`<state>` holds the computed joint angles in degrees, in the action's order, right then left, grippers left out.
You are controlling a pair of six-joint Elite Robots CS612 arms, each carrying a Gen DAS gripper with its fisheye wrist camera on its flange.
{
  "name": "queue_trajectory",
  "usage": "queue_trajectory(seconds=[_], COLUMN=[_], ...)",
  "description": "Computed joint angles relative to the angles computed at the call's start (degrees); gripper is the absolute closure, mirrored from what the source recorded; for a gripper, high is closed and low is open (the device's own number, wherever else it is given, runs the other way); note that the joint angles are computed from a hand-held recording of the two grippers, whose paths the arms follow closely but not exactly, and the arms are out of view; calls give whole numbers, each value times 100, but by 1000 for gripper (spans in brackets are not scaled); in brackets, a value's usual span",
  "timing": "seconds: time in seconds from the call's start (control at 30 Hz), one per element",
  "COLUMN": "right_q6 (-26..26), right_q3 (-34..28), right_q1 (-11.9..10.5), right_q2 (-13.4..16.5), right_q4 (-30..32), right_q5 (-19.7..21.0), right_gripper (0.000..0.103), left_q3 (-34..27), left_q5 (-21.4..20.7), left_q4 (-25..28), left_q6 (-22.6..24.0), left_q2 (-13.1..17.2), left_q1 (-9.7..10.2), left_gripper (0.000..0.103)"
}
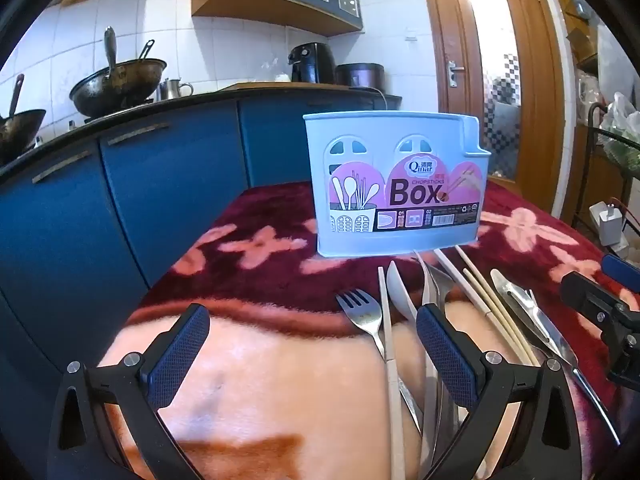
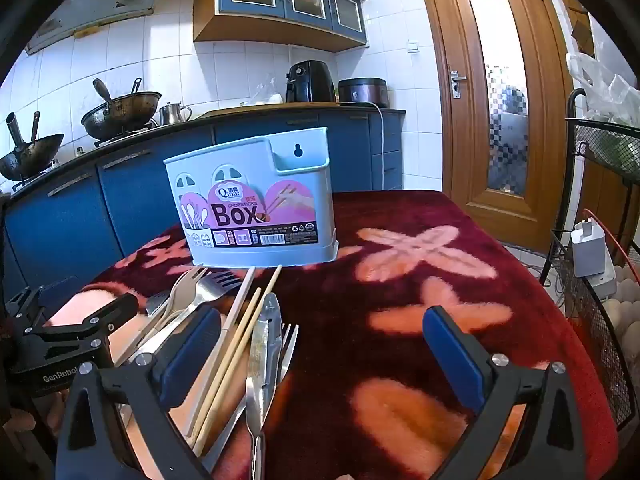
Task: Organize utensils
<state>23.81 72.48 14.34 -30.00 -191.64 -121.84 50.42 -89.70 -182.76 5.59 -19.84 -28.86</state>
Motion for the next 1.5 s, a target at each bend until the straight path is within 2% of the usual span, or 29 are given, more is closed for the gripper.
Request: queue_trajectory(seconds=[0.27,1.5], right_q6=[-4,-20], right_q3=[-11,-21], right_q1=[3,3], right_q2=[8,11], right_q4=[3,24], right_q5=[-9,-13], right_gripper=[0,0], left_q3=[1,37], left_q5=[-54,99], left_q4=[88,-86], left_q6=[-105,-42], left_q2=[-15,-24], left_q1=[-1,-2], left_gripper=[0,0])
